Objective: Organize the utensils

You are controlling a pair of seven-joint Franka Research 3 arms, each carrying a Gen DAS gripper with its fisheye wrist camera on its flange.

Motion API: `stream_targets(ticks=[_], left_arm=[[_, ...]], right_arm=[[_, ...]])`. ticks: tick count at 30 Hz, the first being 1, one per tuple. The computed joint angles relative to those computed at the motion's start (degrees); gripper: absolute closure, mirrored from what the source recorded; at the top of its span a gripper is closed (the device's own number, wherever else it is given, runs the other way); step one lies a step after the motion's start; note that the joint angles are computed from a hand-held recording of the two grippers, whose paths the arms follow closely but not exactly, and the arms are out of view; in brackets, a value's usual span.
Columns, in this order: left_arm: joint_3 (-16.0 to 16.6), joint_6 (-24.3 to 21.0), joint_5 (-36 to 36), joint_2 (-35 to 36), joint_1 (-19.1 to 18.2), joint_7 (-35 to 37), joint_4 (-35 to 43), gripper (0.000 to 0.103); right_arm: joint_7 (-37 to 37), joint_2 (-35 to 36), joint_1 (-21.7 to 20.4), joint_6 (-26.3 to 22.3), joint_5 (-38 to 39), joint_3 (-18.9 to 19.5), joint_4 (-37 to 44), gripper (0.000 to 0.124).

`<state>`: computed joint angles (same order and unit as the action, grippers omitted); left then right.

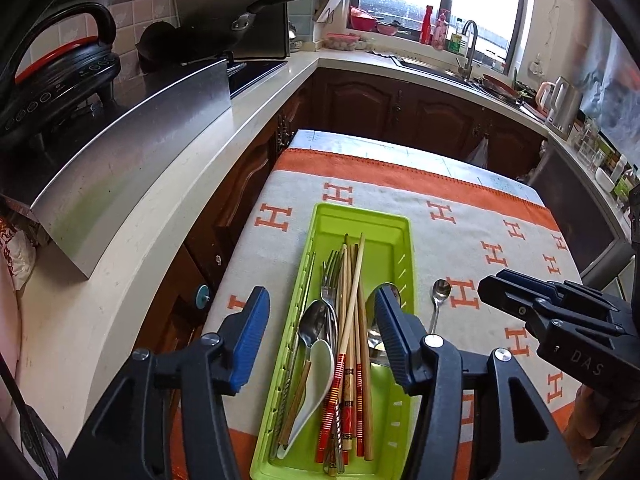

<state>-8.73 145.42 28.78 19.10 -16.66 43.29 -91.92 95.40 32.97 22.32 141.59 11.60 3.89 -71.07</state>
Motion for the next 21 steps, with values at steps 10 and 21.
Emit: stream_targets(ticks=[10, 21], left_arm=[[0.2, -0.7, 2.4, 0.2, -1.4, -1.3, -0.2, 0.028], [-0.3, -1.0, 1.0, 1.0, -1.0, 0.3, -0.7, 0.027]], right_arm=[[3.8, -1.9, -0.6, -0.2, -1.0, -1.5, -6.7, 0.096], [10.0, 8.4, -1.7, -3.8, -1.2, -2.2, 2.8, 0.096]])
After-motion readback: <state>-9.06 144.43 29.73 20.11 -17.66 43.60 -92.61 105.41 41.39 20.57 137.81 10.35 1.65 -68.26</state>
